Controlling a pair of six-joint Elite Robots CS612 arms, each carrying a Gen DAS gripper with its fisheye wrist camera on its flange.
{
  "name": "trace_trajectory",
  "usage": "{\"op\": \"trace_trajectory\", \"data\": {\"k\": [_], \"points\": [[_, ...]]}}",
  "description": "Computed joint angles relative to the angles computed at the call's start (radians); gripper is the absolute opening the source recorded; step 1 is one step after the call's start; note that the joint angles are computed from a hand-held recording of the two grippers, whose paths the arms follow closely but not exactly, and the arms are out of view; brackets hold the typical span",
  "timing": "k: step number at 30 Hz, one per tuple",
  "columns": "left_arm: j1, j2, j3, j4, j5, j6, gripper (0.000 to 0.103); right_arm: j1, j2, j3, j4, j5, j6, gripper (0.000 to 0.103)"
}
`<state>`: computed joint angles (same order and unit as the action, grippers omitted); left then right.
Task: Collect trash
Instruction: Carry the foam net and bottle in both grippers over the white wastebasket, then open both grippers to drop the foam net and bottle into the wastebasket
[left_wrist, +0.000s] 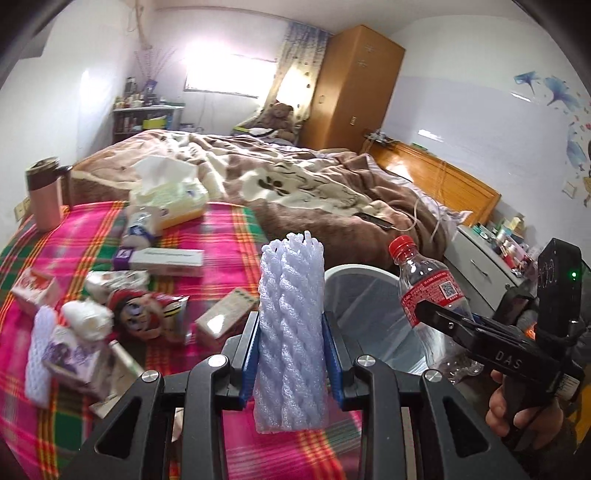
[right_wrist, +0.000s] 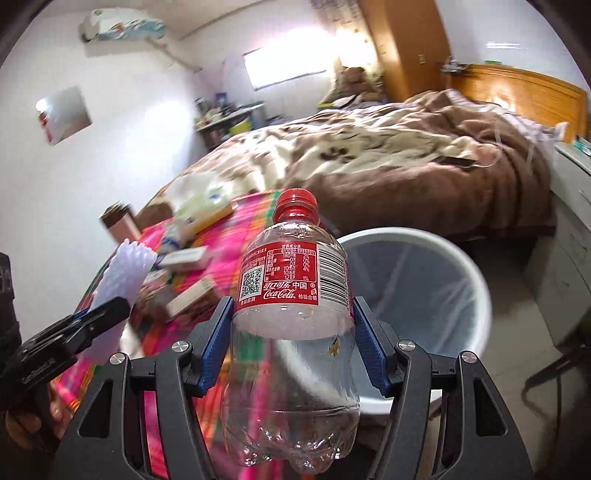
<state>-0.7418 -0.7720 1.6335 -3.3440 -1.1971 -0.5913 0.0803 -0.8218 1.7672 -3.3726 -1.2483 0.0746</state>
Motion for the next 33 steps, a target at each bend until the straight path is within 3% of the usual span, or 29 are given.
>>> {"op": "trace_trajectory", "data": {"k": [3, 11, 25, 27, 29, 33], "points": [[-0.001, 0.024, -0.050, 0.013, -0.036, 0.028, 0.032, -0.006, 0.009, -0.012, -0.003, -0.038, 0.013, 0.064], [-0.002, 0.095, -0.189, 0.100, -0.118, 0.052, 0.032, -0.029, 0.029, -0.037, 0.030, -0.057, 0.003, 0.064], [-0.003, 0.181, -0.347, 0.242, -0.163, 0.084, 0.033, -0.055, 0.045, -0.075, 0.133, -0.081, -0.042, 0.065], [-0.002, 0.187, -0.359, 0.256, -0.159, 0.082, 0.038, -0.060, 0.049, -0.081, 0.144, -0.073, -0.028, 0.066], [0.000, 0.193, -0.366, 0.255, -0.161, 0.073, 0.051, -0.066, 0.054, -0.088, 0.149, -0.050, -0.012, 0.073], [0.006, 0.197, -0.372, 0.263, -0.178, 0.058, 0.055, -0.066, 0.055, -0.086, 0.141, -0.050, 0.000, 0.076]]}}
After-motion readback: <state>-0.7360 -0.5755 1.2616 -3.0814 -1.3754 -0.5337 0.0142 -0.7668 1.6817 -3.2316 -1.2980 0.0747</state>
